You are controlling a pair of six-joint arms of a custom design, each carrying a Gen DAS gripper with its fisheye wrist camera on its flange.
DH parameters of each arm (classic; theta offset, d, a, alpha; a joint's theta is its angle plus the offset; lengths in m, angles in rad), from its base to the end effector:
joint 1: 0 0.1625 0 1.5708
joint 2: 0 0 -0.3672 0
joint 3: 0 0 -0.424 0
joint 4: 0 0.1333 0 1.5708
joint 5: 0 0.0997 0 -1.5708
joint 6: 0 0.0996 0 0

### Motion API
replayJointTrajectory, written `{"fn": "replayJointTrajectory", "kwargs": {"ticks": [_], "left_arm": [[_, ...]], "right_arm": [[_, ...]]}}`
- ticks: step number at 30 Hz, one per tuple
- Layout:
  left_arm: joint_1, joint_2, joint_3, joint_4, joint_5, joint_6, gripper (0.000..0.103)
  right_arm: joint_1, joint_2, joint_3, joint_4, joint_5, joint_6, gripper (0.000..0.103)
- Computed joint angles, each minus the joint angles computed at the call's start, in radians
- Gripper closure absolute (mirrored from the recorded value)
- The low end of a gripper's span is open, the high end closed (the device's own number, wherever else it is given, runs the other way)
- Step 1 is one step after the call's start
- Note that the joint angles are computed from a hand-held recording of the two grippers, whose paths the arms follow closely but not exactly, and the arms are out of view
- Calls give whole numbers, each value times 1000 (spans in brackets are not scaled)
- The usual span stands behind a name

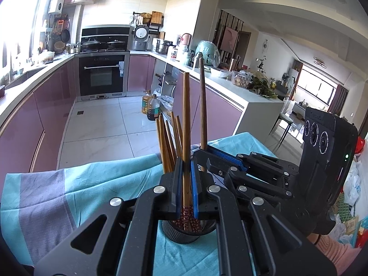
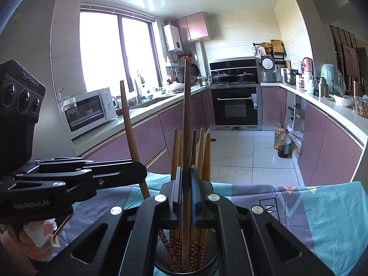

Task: Organize utensils
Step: 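Lower both chopsticks into the mesh cup among the others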

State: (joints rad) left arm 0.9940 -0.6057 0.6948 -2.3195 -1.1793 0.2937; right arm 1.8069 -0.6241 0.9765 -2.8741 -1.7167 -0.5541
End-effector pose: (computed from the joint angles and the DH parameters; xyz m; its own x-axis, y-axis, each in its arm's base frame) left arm -0.3251 -0.8138 0.3222 -0.7389 0.4867 -0.4660 0.6737 0.5448 -0.4993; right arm 0.3106 -0.7831 0.2546 -0.7700 -0.3962 0.5001 -0.6363 0.4191 -0.6477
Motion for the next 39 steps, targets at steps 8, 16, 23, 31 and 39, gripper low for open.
{"fn": "replayJointTrajectory", "kwargs": {"ticks": [8, 16, 23, 31, 39], "left_arm": [[11, 25, -36, 21, 10, 5, 96], [10, 52, -66, 27, 30, 9, 96], [12, 56, -64, 30, 36, 8, 95], [21, 93, -117, 60, 40, 13, 95], [27, 125, -159, 69, 45, 18, 95]], "right_arm": [[-2, 1, 9, 3, -12, 5, 97], [-5, 2, 13, 9, -13, 5, 97], [-9, -2, 24, 15, -15, 7, 97], [-11, -3, 30, 26, -20, 9, 97], [-12, 1, 26, 42, -26, 11, 97]]}}
